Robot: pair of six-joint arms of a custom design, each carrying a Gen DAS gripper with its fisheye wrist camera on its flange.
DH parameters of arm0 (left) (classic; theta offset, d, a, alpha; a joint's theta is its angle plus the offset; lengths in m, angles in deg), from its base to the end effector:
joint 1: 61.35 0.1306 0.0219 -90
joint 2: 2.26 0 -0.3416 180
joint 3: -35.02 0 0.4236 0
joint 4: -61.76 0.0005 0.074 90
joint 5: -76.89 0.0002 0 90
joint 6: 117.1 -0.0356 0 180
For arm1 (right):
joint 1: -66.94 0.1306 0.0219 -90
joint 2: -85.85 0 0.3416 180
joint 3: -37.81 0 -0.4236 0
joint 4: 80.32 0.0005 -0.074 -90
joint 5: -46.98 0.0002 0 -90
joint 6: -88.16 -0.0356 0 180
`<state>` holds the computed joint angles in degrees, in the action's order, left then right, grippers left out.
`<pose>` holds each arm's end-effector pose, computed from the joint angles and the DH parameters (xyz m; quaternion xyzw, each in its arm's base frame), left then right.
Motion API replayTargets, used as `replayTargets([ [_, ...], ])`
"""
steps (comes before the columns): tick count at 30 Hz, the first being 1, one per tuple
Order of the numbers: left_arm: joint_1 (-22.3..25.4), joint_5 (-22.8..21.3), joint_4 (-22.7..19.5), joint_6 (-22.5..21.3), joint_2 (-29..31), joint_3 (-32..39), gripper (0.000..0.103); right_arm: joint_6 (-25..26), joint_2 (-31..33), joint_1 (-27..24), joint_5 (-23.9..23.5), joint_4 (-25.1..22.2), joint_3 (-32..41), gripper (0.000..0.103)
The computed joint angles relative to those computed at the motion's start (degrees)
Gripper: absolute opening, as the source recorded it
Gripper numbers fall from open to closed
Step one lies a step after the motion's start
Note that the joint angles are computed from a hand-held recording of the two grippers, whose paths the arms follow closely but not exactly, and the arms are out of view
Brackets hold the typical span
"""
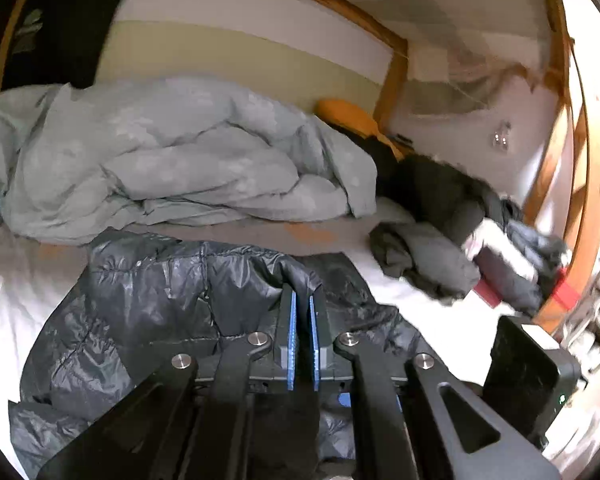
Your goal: Fold large clothes
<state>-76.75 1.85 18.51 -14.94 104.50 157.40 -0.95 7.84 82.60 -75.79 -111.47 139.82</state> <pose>0.5993 -0.1751 0.5213 0.0914 0.8460 -0.2305 0.4721 0.5778 0.1815 0.4110 -0.2574 0.8069 0.3042 0.4360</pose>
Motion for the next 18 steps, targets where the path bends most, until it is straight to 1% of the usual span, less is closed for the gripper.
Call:
replayTargets([
  [2,0.4,0.1,1.0,0.3,-0.4,-0.5,0.005,0.3,-0.7,0.4,-0.4,0.3,-0.6,0.062],
  [4,0.6,1.2,2.1,0.8,-1.0,-1.3,0.005,2.1,-0.2,1.2,-0.8,-1.7,0.0,0.062],
  [5,0.7,2.1,2.5,0.9,-1.2,-1.6,0.005,3.4,-0.1,1.6,-0.2,-2.7,0.2,0.062],
  [6,0.6,2.5,2.8,0.7,-1.4,-1.9,0.005,5.5,0.2,2.5,2.3,-4.0,0.4,0.058],
  [7,0.5,2.3,3.4,0.2,-1.9,-2.4,0.005,7.3,0.2,3.3,5.7,-4.6,0.2,0.050],
  [8,0.4,1.8,3.7,-0.4,-2.3,-2.8,0.005,10.0,0.2,4.8,13.3,-4.9,-0.1,0.027],
  [9,0.3,1.0,3.9,-1.0,-2.7,-3.0,0.005,11.1,0.5,5.3,16.7,-5.2,0.0,0.008],
  [10,0.2,-0.2,4.0,-1.1,-3.1,-3.3,0.007,11.0,1.1,5.4,19.6,-5.2,0.3,0.006],
  [11,0.1,-2.4,4.5,-0.6,-3.5,-3.7,0.012,9.6,1.1,5.1,20.5,-4.6,0.2,0.006],
  [12,0.2,-4.0,5.7,0.3,-4.2,-4.5,0.015,8.2,1.4,4.6,21.8,-4.2,0.6,0.005],
  [14,0.7,-5.6,8.6,0.9,-5.6,-6.3,0.025,5.8,2.2,3.3,26.9,-4.4,2.8,0.005],
  [15,0.9,-6.4,9.1,0.6,-6.1,-6.7,0.027,4.5,2.4,2.4,29.2,-4.1,3.7,0.005],
  [16,1.1,-7.1,9.3,0.4,-6.2,-6.7,0.029,2.8,2.4,0.7,30.5,-2.8,4.3,0.005],
  [18,1.8,-7.9,10.4,0.6,-7.0,-7.4,0.031,1.2,2.5,-1.4,32.8,-1.5,5.5,0.005],
])
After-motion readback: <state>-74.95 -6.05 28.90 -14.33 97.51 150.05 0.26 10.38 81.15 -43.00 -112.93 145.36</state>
